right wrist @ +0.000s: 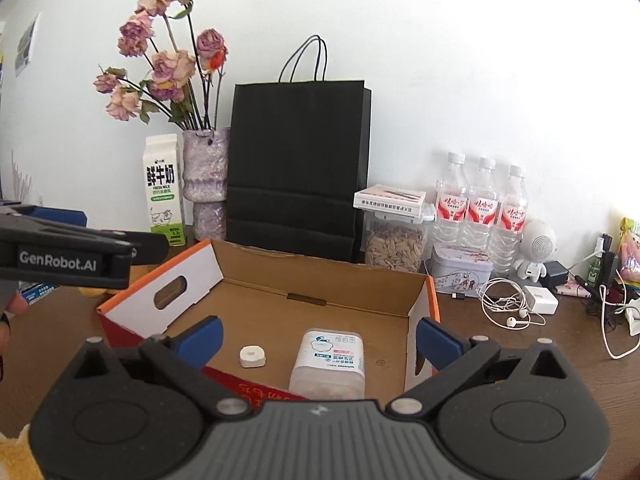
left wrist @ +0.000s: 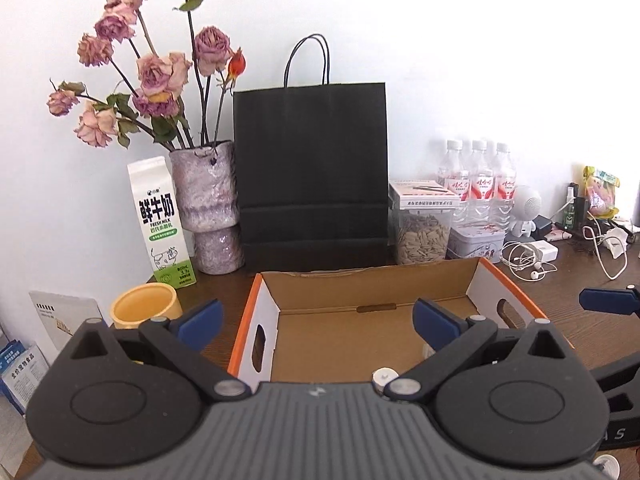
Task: Organize objects
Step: 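Move both tools back toward the plush sheep and the pile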
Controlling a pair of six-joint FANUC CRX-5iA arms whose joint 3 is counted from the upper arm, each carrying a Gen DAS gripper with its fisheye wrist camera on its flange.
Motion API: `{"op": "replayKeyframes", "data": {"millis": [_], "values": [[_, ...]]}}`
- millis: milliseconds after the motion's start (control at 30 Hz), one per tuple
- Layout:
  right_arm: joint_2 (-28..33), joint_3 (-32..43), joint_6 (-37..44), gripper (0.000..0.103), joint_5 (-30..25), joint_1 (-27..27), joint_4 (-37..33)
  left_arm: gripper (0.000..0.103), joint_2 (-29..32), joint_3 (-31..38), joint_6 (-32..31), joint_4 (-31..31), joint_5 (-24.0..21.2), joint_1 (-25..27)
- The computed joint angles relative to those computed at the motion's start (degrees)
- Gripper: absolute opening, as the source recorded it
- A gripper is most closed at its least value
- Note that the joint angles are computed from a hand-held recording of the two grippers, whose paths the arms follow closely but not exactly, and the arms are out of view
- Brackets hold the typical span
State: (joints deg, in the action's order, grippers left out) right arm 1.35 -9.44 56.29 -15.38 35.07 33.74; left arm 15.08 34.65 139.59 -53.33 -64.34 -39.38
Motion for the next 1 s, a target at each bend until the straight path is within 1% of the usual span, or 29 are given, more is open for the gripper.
{"op": "replayKeyframes", "data": {"millis": [100,200,267,433,533,700,800,1000], "values": [[-3.72,-4.48,-3.16,0.103,2.19,-0.02,3.89,0.103,-2.52,-2.98,1.44,-1.6,0.36,-2.05],[-7.05,-7.81,-4.66,0.103,3.11,0.36,5.39,0.103,-4.43,-5.24,2.71,-1.49,-0.05,-3.54],[-9.32,-10.46,-6.89,0.103,4.12,0.49,7.59,0.103,-5.71,-6.84,3.64,-1.08,-0.15,-4.31],[-14.61,-16.27,-10.55,0.103,4.88,1.24,10.86,0.103,-8.31,-10.2,6.98,-2.83,-2.41,-7.67],[-17.62,-19.4,-12.44,0.103,4.21,1.99,12.17,0.103,-9.47,-11.85,9.21,-3.82,-4.37,-9.62],[-21.84,-23.37,-13.45,0.103,1.98,4.13,11.38,0.103,-11.21,-14.64,12.76,-4.67,-7.53,-12.28],[-24.12,-26.35,-16.68,0.103,0.92,5.07,14.6,0.103,-12.03,-16.11,14.49,-4.28,-9.38,-13.23],[-28.26,-29.95,-17.91,0.103,-3.24,8.29,14.86,0.103,-13.71,-19.12,19.09,-3.97,-12.56,-15.57]]}}
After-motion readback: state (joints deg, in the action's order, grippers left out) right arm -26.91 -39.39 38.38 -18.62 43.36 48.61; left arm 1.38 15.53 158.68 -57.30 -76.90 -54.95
